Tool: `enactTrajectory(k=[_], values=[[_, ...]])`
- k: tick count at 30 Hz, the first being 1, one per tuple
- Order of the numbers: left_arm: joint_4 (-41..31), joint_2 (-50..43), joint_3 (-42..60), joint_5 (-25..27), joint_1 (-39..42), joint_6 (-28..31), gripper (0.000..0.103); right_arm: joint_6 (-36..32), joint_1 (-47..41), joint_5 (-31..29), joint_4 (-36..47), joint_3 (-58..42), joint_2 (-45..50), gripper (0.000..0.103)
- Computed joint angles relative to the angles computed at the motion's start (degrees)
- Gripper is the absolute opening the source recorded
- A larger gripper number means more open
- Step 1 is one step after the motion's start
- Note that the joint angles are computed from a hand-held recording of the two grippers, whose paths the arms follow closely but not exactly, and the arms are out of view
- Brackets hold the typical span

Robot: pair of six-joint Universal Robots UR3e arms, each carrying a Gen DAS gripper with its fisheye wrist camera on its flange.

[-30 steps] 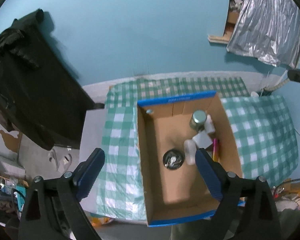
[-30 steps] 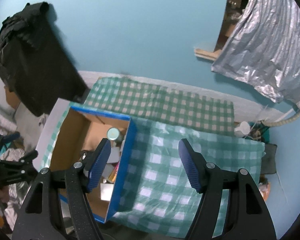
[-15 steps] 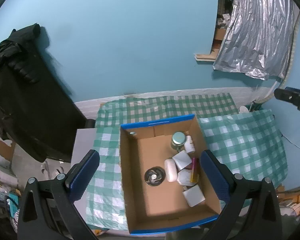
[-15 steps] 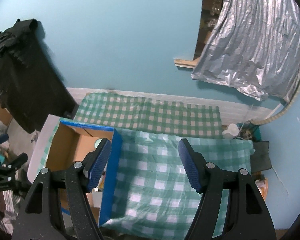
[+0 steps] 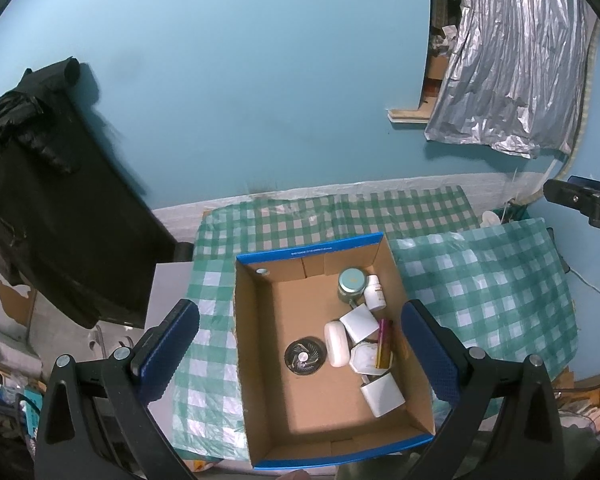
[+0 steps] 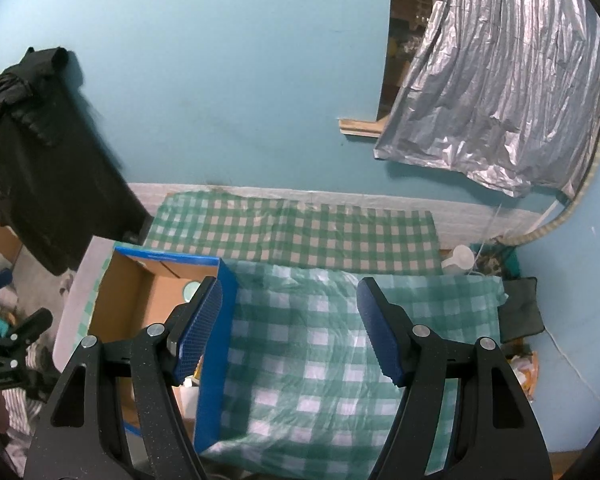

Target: Organize rigid objects

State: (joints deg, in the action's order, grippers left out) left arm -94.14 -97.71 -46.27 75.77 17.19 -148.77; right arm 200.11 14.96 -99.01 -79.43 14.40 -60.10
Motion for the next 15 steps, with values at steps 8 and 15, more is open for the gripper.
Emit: enactTrajectory(k=[8, 15], values=[[-1.4, -1.0, 2.0, 0.3, -0.2, 0.0, 0.102, -0.3, 0.0, 0.0, 0.2, -0.6, 0.5, 0.070], [-1.7, -1.7, 2.6, 1.5, -1.3, 0.2, 0.102, -0.5, -0.2, 0.3, 0.2, -0.6, 0.7, 0.070]])
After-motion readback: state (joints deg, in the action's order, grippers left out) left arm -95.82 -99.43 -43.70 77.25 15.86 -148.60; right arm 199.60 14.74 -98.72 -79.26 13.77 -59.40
